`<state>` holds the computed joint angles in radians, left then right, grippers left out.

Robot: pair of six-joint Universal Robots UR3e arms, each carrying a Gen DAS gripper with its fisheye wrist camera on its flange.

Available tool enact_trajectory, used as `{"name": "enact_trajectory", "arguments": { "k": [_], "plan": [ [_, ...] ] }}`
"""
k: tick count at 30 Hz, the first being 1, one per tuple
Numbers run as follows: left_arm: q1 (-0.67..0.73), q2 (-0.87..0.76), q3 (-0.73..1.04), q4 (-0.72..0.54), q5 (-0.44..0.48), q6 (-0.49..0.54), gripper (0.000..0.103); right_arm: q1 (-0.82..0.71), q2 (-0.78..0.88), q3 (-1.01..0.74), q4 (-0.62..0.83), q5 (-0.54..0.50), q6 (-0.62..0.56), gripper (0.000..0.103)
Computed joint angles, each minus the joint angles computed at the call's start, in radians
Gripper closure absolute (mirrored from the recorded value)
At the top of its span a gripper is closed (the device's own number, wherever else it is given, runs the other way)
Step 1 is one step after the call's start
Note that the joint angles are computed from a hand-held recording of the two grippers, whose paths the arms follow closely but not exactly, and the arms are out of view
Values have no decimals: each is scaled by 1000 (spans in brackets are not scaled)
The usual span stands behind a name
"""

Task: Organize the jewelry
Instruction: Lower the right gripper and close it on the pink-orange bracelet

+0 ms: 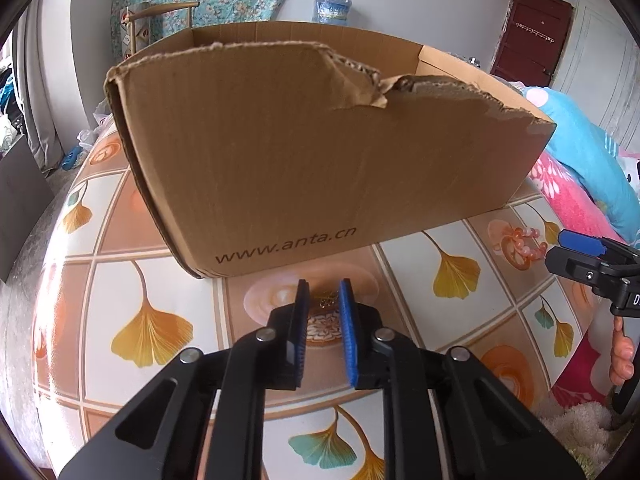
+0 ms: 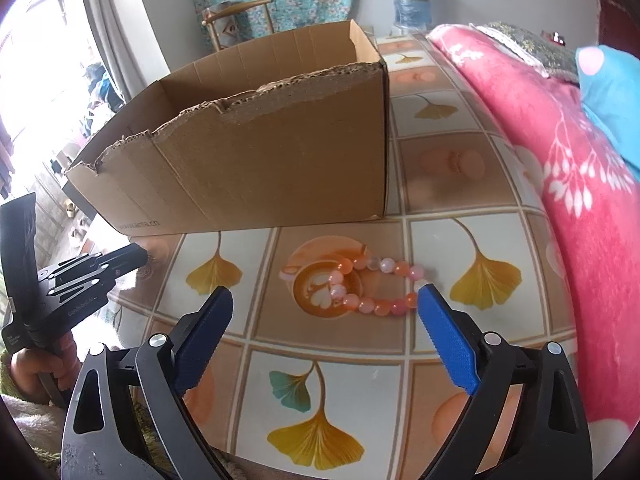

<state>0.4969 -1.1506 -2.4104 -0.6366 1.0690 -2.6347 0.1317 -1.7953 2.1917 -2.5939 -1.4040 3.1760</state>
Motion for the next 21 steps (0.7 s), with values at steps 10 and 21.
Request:
{"name": "enact_trajectory", "arguments": {
  "k": [10,21],
  "plan": [
    [-4,18,-33,53,-22,17,103,-21,-7,-19,34,-4,-6,22],
    [128,189,-64,-124,-115,106,103,60,73,-84,31,-63,-52,48]
  ]
}}
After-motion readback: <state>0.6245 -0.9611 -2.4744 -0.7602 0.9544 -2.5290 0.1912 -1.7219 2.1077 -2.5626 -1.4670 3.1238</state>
